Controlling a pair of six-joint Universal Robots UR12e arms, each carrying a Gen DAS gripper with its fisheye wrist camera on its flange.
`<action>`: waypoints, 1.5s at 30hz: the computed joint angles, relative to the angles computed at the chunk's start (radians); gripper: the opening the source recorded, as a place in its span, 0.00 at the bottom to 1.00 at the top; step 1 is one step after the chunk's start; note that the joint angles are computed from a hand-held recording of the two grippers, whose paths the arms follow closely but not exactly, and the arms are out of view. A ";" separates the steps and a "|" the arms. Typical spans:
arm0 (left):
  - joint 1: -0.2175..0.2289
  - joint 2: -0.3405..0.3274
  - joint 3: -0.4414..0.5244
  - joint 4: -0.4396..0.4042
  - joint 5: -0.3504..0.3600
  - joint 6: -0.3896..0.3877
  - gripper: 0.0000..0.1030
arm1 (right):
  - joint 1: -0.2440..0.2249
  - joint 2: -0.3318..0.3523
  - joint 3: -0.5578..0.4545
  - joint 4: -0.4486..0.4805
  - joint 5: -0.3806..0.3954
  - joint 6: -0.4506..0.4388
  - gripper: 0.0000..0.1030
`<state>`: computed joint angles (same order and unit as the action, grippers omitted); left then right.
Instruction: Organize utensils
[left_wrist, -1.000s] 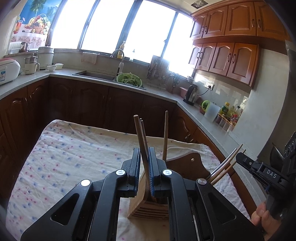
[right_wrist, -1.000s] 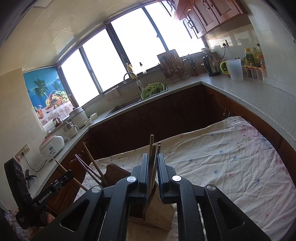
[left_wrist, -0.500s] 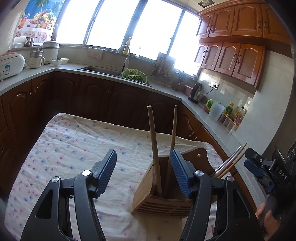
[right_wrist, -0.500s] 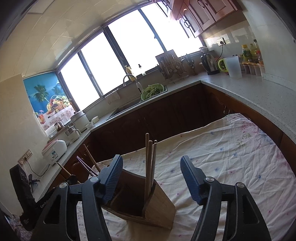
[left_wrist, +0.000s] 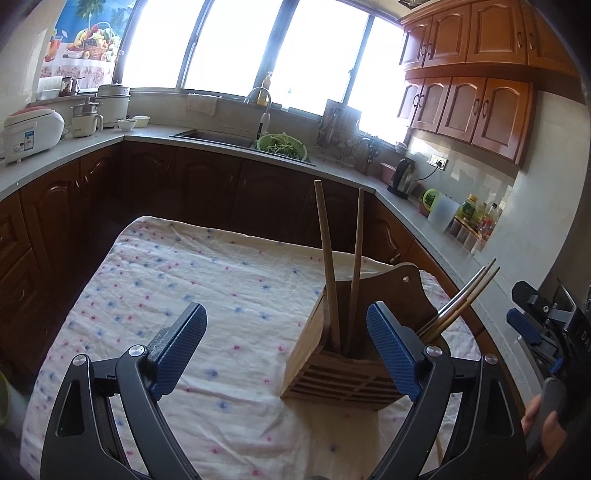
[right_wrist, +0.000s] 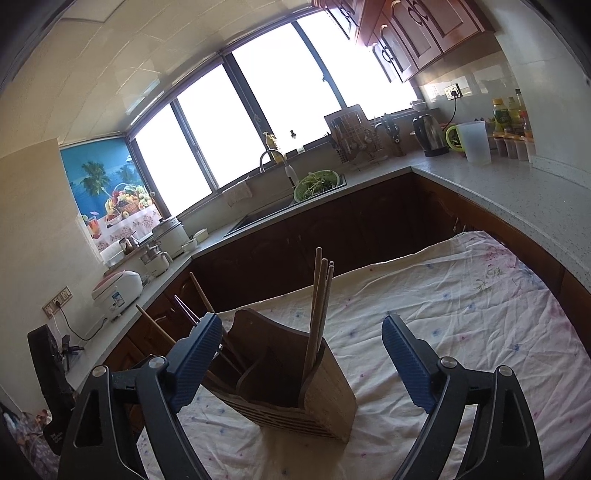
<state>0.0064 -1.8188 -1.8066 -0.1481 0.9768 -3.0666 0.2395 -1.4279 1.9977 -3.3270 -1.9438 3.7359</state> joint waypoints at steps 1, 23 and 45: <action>0.003 0.007 -0.009 0.002 0.000 0.005 0.88 | 0.003 -0.004 0.005 -0.001 -0.003 -0.002 0.87; 0.092 0.191 -0.283 0.061 -0.026 0.086 0.88 | 0.147 -0.046 0.131 -0.070 -0.133 -0.040 0.91; 0.199 0.385 -0.494 0.282 -0.057 0.120 1.00 | 0.342 -0.052 0.168 -0.175 -0.395 -0.237 1.00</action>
